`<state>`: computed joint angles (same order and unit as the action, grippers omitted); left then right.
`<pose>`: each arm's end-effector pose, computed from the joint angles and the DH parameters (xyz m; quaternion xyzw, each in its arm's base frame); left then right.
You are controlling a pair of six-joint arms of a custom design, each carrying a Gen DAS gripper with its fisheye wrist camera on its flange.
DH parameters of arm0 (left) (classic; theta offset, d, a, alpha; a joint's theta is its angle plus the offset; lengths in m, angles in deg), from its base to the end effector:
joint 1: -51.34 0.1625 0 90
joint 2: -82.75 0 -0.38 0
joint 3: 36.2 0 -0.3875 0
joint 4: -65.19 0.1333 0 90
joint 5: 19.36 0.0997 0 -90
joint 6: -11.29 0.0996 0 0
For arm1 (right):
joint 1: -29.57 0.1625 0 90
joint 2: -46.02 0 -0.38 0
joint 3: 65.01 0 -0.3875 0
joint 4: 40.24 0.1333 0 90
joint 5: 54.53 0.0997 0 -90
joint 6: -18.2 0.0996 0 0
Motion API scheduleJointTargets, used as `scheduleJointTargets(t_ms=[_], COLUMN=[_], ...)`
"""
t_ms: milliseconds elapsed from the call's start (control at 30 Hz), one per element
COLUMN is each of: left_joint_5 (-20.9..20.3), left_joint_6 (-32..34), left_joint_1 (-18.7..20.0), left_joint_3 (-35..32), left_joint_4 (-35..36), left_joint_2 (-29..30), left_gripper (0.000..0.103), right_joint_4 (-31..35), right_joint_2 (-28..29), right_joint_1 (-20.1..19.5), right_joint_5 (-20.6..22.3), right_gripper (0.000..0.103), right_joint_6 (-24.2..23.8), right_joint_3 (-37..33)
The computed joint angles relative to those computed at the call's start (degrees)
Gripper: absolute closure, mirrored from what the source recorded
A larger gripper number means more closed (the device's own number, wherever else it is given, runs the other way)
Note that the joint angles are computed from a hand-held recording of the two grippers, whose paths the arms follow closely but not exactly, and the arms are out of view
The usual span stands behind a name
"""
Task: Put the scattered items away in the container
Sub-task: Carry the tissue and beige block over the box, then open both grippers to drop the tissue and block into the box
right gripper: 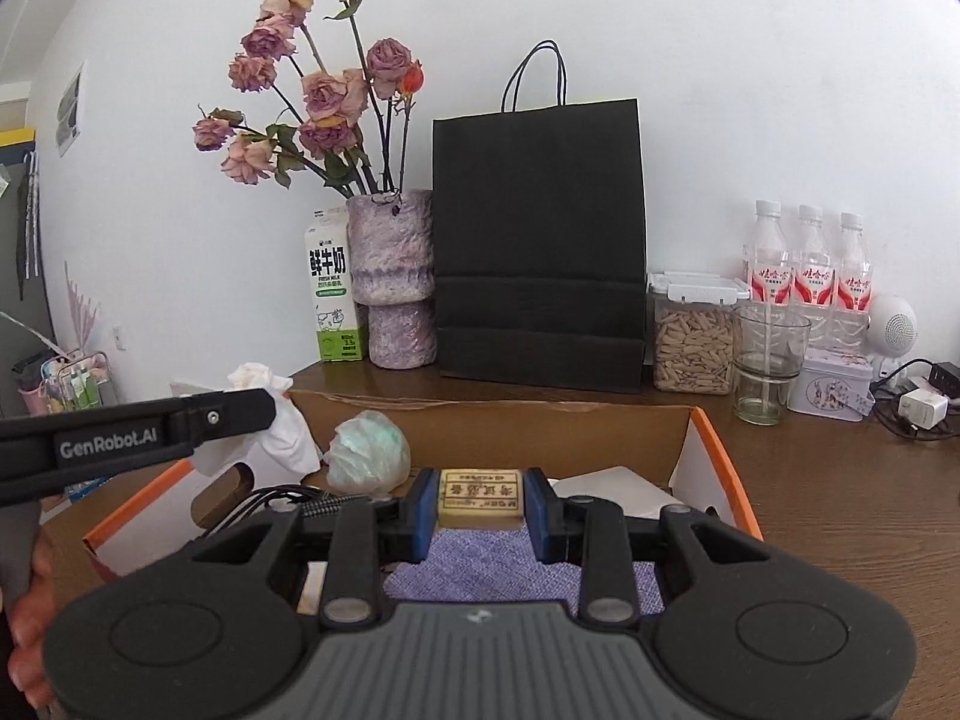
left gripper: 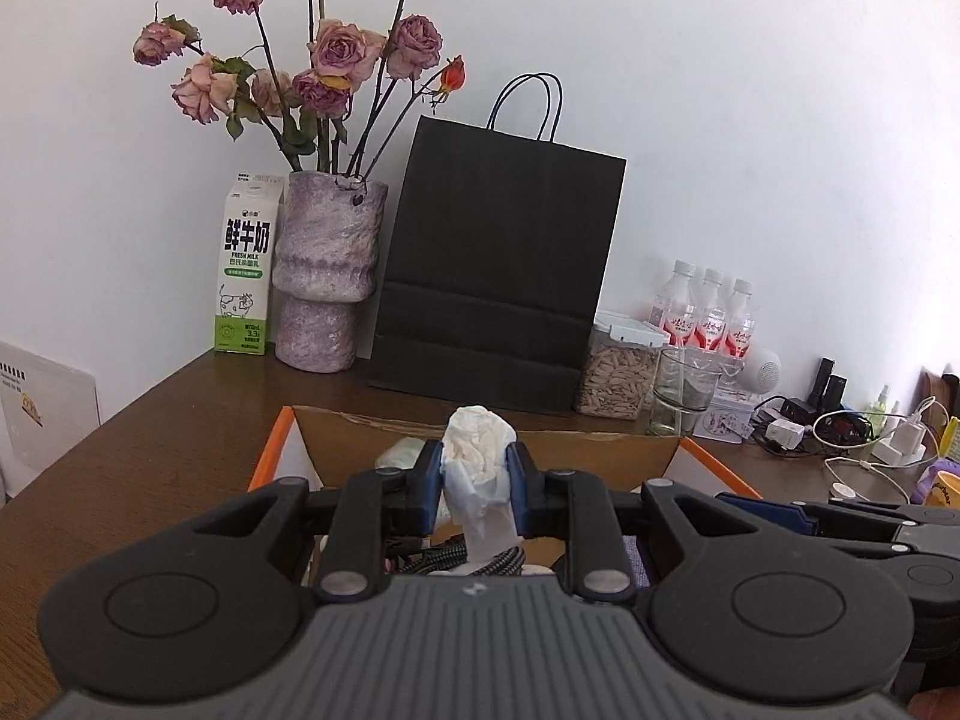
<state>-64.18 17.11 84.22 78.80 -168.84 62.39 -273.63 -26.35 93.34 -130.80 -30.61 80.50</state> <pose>-0.2614 -0.4118 -0.0615 0.3010 0.7992 -0.4988 0.1476 -0.0149 -0.3853 0.2149 0.2264 -0.7829 0.5126 0.2704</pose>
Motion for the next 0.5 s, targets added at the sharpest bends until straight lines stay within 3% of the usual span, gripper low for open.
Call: scheduleJointTargets(t_ms=[100, 133, 167, 200, 233, 267, 300, 367, 500], left_joint_5=[0.68, 1.63, 2.26, 3.06, 4.11, 4.97, 6.02, 7.60, 7.93], left_joint_6=[0.39, 0.14, 0.23, 0.42, 1.16, 2.32, 3.95, 6.05, 4.52], left_joint_1=[-0.27, -0.50, -0.61, -0.78, -1.04, -1.31, -1.63, -2.24, -2.15], left_joint_3=[0.03, -0.18, -0.35, -0.59, -1.12, -1.66, -2.38, -3.18, -2.86], left_joint_4=[-0.13, -0.07, -0.41, -1.06, -2.57, -4.58, -6.95, -10.08, -8.41], left_joint_2=[0.32, 0.64, 0.96, 1.38, 2.04, 2.83, 3.74, 4.82, 4.35], left_gripper=[0.076, 0.067, 0.059, 0.040, 0.018, 0.007, 0.000, 0.000, 0.000], right_joint_4=[-0.88, -1.68, -2.09, -2.70, -4.19, -6.31, -8.31, -9.63, -9.89], right_joint_2=[0.79, 1.15, 1.28, 1.49, 2.06, 2.91, 3.68, 3.99, 3.96], right_joint_1=[0.00, -0.11, -0.23, -0.20, -0.32, -0.56, -0.90, -0.44, -0.22], right_joint_5=[-0.29, -0.24, -0.23, -0.48, -0.37, 0.02, 0.77, -0.02, -1.33], right_gripper=[0.074, 0.073, 0.065, 0.040, 0.023, 0.000, 0.000, 0.000, 0.000], right_joint_6=[-0.22, 0.11, 0.19, 0.27, 0.42, 0.56, 0.52, 0.63, 1.40], right_joint_3=[0.01, 0.09, 0.21, 0.32, 0.45, 0.52, 0.64, 0.60, 0.39])
